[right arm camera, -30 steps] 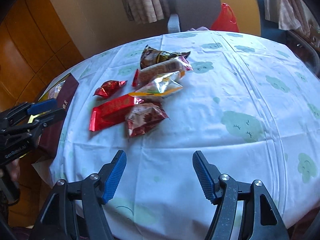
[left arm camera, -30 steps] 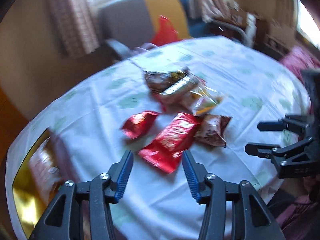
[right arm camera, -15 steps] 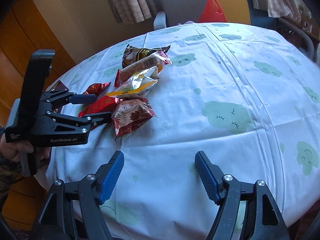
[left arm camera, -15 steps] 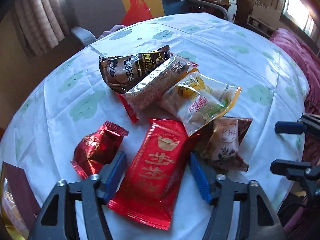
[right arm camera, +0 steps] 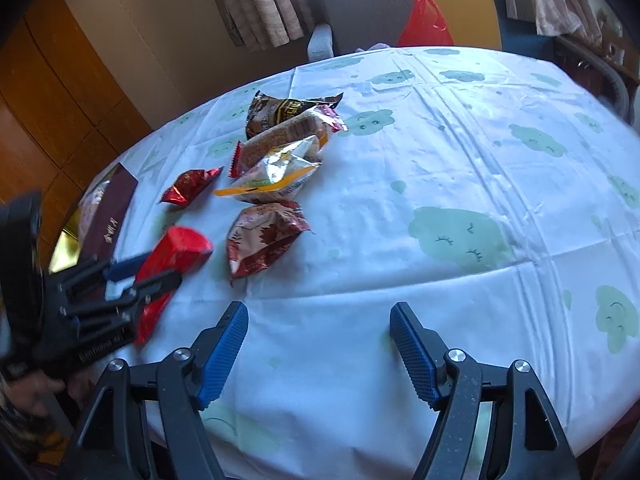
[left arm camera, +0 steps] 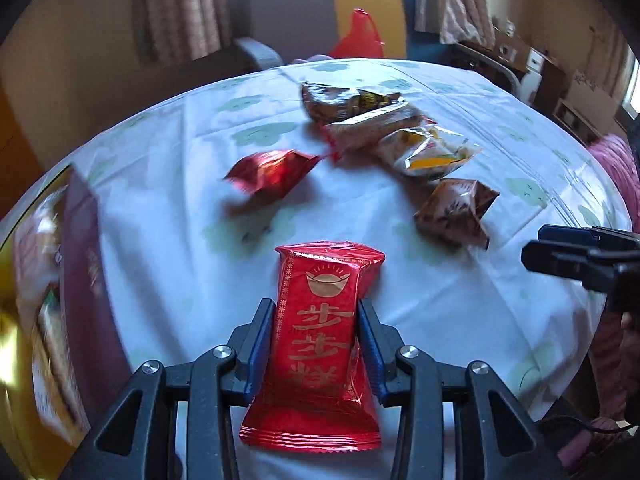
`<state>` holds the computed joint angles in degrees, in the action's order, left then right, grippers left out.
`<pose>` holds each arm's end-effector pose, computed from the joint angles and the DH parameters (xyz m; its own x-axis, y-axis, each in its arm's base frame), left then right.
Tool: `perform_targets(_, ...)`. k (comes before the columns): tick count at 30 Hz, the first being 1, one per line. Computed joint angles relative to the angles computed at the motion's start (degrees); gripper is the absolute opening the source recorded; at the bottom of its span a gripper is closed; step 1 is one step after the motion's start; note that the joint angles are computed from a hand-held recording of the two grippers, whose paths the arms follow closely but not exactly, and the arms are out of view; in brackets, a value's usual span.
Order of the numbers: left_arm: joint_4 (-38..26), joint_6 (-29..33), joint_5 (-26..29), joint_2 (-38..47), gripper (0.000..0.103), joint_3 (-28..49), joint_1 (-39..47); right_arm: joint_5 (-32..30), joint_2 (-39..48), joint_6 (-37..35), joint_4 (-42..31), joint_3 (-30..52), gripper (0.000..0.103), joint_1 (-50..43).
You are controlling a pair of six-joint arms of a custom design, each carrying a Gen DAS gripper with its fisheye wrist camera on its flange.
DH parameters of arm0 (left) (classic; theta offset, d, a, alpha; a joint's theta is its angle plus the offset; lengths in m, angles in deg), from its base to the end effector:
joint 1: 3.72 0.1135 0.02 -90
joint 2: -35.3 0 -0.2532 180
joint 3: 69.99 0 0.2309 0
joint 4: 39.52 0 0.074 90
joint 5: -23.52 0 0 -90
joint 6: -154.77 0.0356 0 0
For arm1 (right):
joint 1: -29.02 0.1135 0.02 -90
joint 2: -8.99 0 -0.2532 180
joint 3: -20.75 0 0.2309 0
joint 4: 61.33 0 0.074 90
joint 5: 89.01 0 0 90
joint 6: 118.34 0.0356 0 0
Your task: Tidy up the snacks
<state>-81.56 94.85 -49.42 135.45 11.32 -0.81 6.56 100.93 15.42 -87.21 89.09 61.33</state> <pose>0.3358 0.0066 0.1938 -0.7078 0.4438 -0.5496 0.5187 0.8547 0.0221 0.2649 0.1634 0.1909 -0.7951 0.3116 -0.5203 0.0986 0.9129 0.3961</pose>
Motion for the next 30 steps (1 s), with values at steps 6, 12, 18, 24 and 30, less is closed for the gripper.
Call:
perform_targets(6, 5.3, -2.9, 0.1, -3.0, 0.042, -5.6, 1.1, -6.0, 4.6, 1.3, 1.6, 5.9, 0.074, -0.6)
perform_targets(12, 5.3, -3.8, 1.6, -2.7, 0.042, -5.4, 1.9, -5.1, 13.3, 5.2, -3.4, 17.4, 0.080, -1.9)
perform_targets(18, 5.9, -3.8, 2.5, -3.0, 0.042, -6.0, 2.3, -1.5, 20.2, -0.4, -10.5, 27.6, 0.071, -1.3)
perform_targets(24, 5.9, -3.8, 3.3, -3.1, 0.042, -6.3, 2.9, 0.8, 17.2, -11.0, -13.3, 24.3, 0.050, -2.2)
perform_targets(30, 6.1, -4.1, 3.3, -3.4, 0.042, -6.6, 2.9, -0.1, 8.0, -11.6, -12.9, 13.2, 0.080, -6.8)
